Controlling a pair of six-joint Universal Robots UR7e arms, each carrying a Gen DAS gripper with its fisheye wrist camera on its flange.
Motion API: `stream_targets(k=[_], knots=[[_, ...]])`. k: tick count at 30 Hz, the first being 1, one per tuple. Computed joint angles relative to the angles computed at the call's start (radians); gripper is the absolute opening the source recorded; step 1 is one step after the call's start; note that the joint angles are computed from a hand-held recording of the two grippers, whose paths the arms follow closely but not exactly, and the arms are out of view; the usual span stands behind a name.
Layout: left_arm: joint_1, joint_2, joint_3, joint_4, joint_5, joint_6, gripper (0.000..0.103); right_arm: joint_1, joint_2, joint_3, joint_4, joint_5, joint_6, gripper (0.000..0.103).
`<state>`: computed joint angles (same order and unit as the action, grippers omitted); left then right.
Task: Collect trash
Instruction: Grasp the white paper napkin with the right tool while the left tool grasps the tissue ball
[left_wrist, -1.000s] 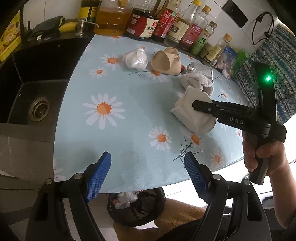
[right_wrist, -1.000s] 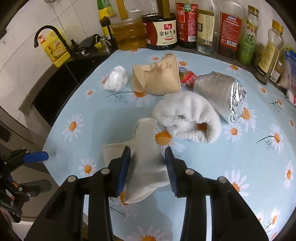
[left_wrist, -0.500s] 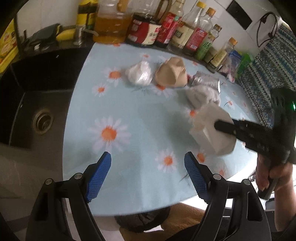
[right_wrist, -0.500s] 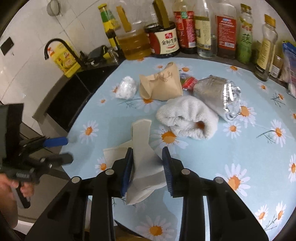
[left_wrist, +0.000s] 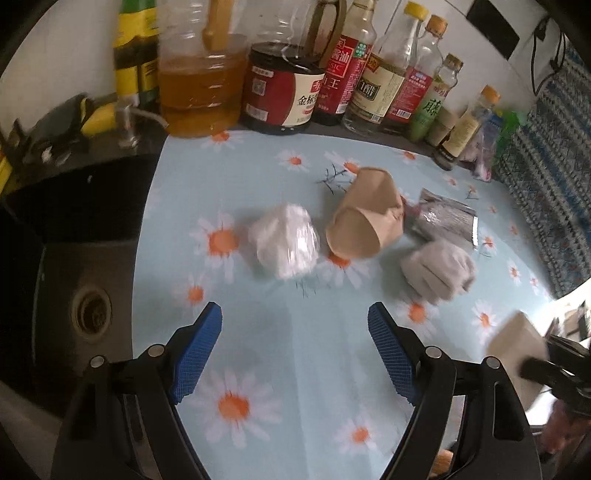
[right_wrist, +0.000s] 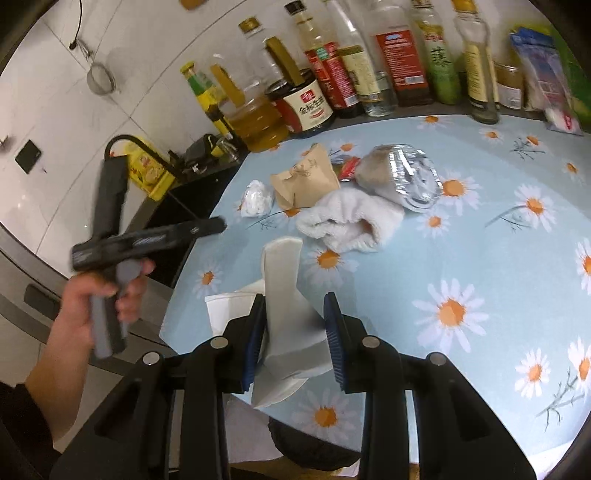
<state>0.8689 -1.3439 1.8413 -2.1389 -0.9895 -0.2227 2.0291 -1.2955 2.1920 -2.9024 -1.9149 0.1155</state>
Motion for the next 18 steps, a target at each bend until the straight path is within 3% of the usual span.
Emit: stream_targets(k=[5, 8, 18], knots=[[0.0, 0.078, -0.031, -0.02, 0.095, 0.177, 0.079, -0.002, -0.047, 0.028, 0.017, -0.035, -0.003, 0.033], [0.019, 0.102, -0.06, -0.013, 0.124, 0.188, 0.079, 0.003, -0.066, 0.049, -0.008, -0.084, -0.018, 0.033], [0.068, 0.158, -0.102, -0.041, 0.074, 0.244, 0.079, -0.014, -0.119, 0.085, 0.016, -0.115, 0.031, 0.033]])
